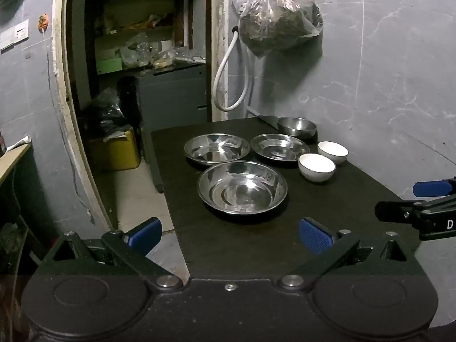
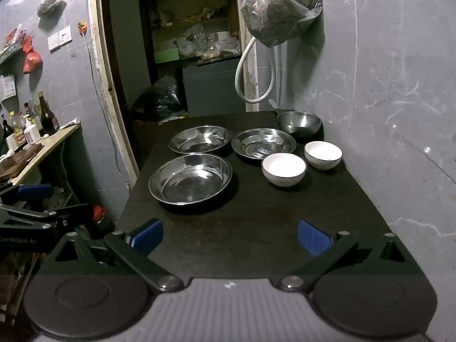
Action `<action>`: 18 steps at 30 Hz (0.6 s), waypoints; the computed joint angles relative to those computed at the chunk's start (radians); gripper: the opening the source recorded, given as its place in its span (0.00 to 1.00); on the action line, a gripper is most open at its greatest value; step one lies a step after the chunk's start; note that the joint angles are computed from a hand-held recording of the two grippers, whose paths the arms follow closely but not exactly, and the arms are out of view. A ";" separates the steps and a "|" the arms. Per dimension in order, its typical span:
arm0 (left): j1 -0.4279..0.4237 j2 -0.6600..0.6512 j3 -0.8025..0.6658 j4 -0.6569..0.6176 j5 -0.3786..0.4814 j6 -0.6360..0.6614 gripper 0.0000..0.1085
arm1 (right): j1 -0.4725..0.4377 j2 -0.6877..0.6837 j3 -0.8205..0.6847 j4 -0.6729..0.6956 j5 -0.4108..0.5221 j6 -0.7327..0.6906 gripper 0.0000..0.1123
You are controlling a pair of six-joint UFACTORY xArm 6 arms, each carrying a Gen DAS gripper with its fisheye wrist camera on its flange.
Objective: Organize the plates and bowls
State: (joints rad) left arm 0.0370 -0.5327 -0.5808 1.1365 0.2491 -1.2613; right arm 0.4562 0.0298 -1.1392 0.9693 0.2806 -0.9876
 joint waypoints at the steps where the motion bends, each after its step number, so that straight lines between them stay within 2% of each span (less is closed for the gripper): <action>1: -0.001 0.000 0.000 -0.003 0.002 0.004 0.94 | 0.001 0.001 -0.001 0.002 -0.003 -0.003 0.92; 18: -0.005 -0.002 0.003 -0.038 0.003 0.038 0.94 | -0.001 0.016 -0.013 -0.005 -0.004 0.004 0.92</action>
State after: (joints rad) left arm 0.0316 -0.5348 -0.5776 1.0985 0.2526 -1.2231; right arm 0.4549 0.0461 -1.1525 0.9643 0.2768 -0.9832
